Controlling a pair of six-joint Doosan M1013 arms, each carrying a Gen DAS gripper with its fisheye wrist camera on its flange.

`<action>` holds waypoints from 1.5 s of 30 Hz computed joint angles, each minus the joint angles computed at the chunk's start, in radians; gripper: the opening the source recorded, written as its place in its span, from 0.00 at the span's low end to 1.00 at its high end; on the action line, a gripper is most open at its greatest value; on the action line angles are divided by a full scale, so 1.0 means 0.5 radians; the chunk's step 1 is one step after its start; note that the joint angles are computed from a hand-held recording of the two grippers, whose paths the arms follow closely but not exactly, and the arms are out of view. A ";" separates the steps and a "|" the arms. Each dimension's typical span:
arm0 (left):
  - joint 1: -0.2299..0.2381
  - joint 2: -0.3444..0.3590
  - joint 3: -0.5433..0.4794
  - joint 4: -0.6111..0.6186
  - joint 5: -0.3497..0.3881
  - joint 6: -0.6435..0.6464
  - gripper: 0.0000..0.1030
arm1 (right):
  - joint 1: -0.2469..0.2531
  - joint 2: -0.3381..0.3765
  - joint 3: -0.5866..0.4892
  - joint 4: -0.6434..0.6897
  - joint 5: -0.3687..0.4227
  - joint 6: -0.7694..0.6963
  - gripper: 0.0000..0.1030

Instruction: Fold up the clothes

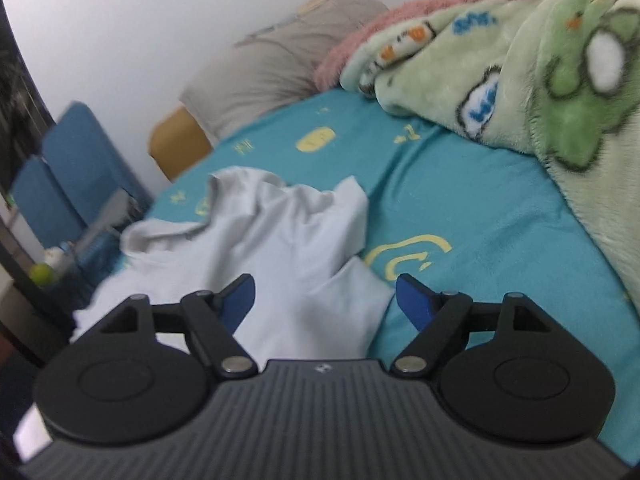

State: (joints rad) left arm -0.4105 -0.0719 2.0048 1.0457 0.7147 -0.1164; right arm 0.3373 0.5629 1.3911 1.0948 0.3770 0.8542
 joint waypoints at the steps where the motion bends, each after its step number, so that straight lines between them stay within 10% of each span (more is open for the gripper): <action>1: 0.020 0.011 -0.003 -0.022 -0.033 0.001 0.96 | 0.002 0.031 -0.032 -0.019 0.008 0.028 0.78; 5: 0.083 0.038 0.007 -0.103 -0.154 -0.027 0.96 | 0.001 0.139 -0.162 -0.237 0.127 0.253 0.72; 9: 0.116 0.067 0.000 -0.164 -0.214 -0.013 0.96 | -0.001 0.145 -0.180 -0.195 0.159 0.191 0.21; 13: 0.110 0.076 -0.011 -0.151 -0.209 -0.013 0.95 | 0.071 0.100 -0.183 -0.293 0.046 -0.018 0.14; 20: 0.102 0.054 0.002 -0.059 -0.177 -0.116 0.95 | 0.245 0.000 -0.091 0.196 -0.039 -1.183 0.13; 25: 0.115 0.054 0.007 -0.075 -0.167 -0.136 0.95 | 0.271 0.075 -0.213 -0.107 0.336 -0.786 0.19; 30: 0.112 0.060 0.006 -0.084 -0.173 -0.130 0.95 | 0.153 0.110 -0.222 0.539 0.745 -1.040 0.86; 36: 0.107 0.070 0.005 -0.104 -0.205 -0.110 0.95 | 0.037 0.107 -0.133 1.281 0.566 -0.924 0.85; 45: 0.112 0.087 0.006 -0.148 -0.240 -0.082 0.95 | 0.032 0.231 -0.255 0.699 0.438 -0.233 0.68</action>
State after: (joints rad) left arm -0.3546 -0.0283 2.0077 0.9716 0.5947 -0.1574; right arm 0.3531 0.6783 1.2636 1.4441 0.5962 0.7378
